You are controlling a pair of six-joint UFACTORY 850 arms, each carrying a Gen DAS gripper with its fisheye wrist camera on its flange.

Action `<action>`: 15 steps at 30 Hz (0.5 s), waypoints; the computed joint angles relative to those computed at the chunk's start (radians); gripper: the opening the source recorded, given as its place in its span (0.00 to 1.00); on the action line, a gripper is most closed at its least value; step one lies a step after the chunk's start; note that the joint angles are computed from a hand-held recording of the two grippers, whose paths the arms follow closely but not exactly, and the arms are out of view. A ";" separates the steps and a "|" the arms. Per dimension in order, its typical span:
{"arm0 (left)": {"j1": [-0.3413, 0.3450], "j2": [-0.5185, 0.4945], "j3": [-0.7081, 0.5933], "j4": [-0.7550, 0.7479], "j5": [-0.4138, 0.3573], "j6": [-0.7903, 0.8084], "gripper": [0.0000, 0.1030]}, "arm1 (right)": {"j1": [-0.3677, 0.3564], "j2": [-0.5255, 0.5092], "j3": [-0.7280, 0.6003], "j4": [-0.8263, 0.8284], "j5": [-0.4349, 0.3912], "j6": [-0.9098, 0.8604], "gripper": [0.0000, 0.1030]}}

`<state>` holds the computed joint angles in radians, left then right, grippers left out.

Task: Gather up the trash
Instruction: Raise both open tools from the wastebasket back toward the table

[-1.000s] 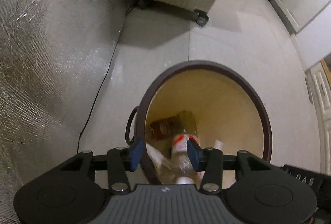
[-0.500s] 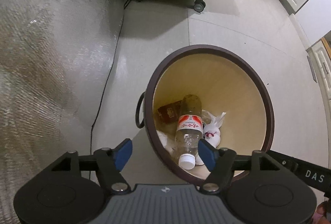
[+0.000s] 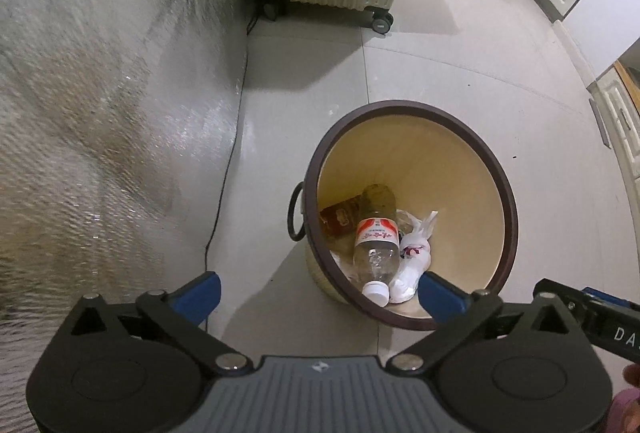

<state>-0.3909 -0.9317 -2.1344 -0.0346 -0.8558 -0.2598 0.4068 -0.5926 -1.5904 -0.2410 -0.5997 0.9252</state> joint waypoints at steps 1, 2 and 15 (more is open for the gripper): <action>0.001 0.008 0.007 0.001 0.000 0.004 1.00 | 0.002 0.006 0.003 -0.005 -0.006 0.007 0.75; 0.001 0.014 0.010 0.003 -0.002 0.007 1.00 | 0.003 0.012 0.008 -0.011 -0.010 0.015 0.76; -0.009 0.161 0.173 0.034 0.070 0.034 1.00 | 0.033 0.124 0.089 -0.159 -0.078 0.133 0.99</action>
